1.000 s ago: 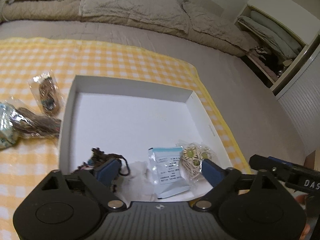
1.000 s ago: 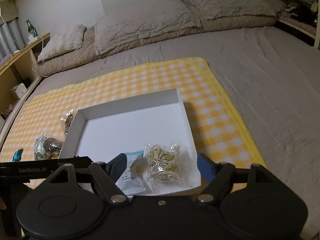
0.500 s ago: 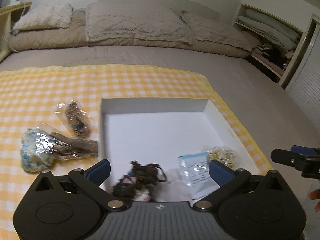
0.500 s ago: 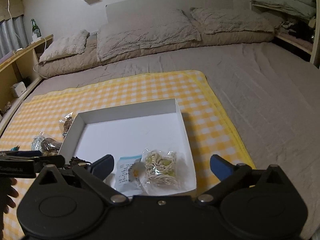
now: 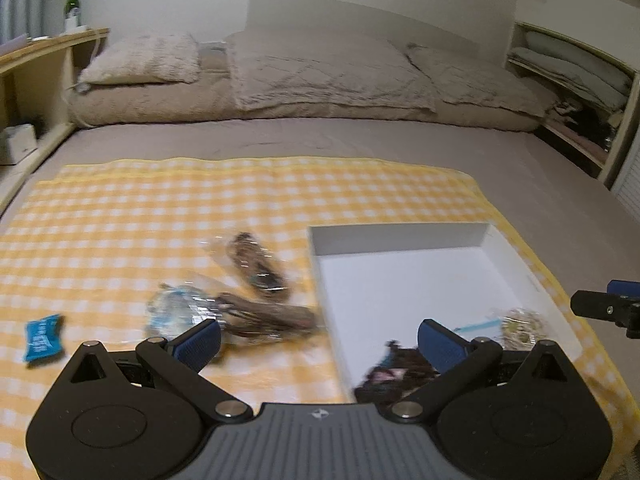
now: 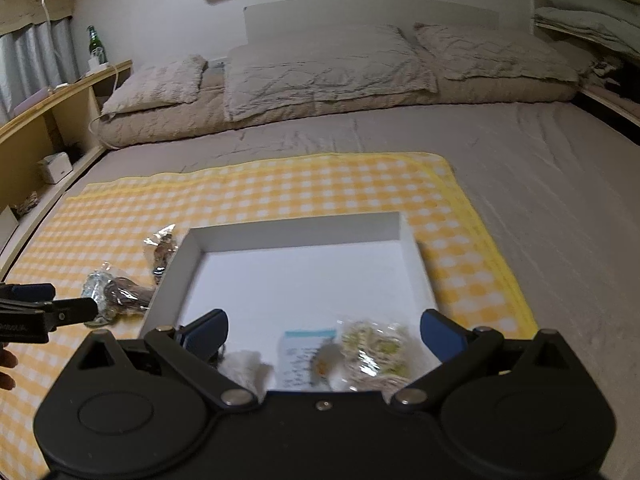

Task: Organize soft objects
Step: 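Grasp the blue snack packet with the left tool while the right tool grasps the floral pouch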

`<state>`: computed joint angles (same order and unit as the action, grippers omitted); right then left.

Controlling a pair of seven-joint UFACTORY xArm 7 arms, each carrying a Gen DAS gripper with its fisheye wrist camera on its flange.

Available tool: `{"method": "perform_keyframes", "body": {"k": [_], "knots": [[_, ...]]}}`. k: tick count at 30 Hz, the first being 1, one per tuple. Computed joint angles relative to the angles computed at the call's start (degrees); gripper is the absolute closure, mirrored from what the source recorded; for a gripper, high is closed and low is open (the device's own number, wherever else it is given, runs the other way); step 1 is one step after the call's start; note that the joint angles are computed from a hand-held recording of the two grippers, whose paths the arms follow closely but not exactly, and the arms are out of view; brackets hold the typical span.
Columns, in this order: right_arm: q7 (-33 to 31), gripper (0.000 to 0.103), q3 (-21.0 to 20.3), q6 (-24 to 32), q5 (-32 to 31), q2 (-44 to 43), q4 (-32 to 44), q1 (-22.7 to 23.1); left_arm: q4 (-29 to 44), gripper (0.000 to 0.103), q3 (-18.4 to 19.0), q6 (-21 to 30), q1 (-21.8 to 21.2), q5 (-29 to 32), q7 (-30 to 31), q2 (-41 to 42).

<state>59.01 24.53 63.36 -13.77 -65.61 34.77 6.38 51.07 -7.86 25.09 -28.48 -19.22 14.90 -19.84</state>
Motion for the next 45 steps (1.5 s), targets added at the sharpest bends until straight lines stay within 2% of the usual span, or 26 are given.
{"method": "perform_keyframes", "body": {"k": [11, 20, 28, 36, 39, 45], "knots": [[1.67, 0.000, 2.04, -8.64, -2.77, 12.58, 5.49, -1.93, 1.39, 0.000, 2.99, -0.52, 6.48, 3.35, -1.09, 0.45], [4.34, 0.000, 3.39, -15.57, -7.51, 23.82, 11.09, -2.70, 3.67, 0.000, 3.34, -0.31, 11.56, 6.63, -4.60, 2.41], [9.23, 0.000, 5.18, -20.79, -14.48, 36.34, 18.73, -3.00, 5.25, 0.000, 4.53, -0.53, 15.21, 8.80, -6.71, 4.71], [15.20, 0.000, 5.92, -23.22, -22.32, 50.21, 27.92, -0.52, 8.67, 0.000, 5.00, 1.25, 19.20, 11.81, -9.29, 10.03], [15.26, 0.000, 4.23, -24.11, -20.91, 55.27, 30.99, 1.90, 10.46, 0.000, 4.82, 2.77, 20.45, 13.97, -10.70, 12.60], [9.95, 0.000, -1.15, -29.03, -8.34, 63.60, 33.13, 7.94, 15.10, 0.000, 5.13, 7.71, 21.21, 11.54, -10.09, 17.67]]}}
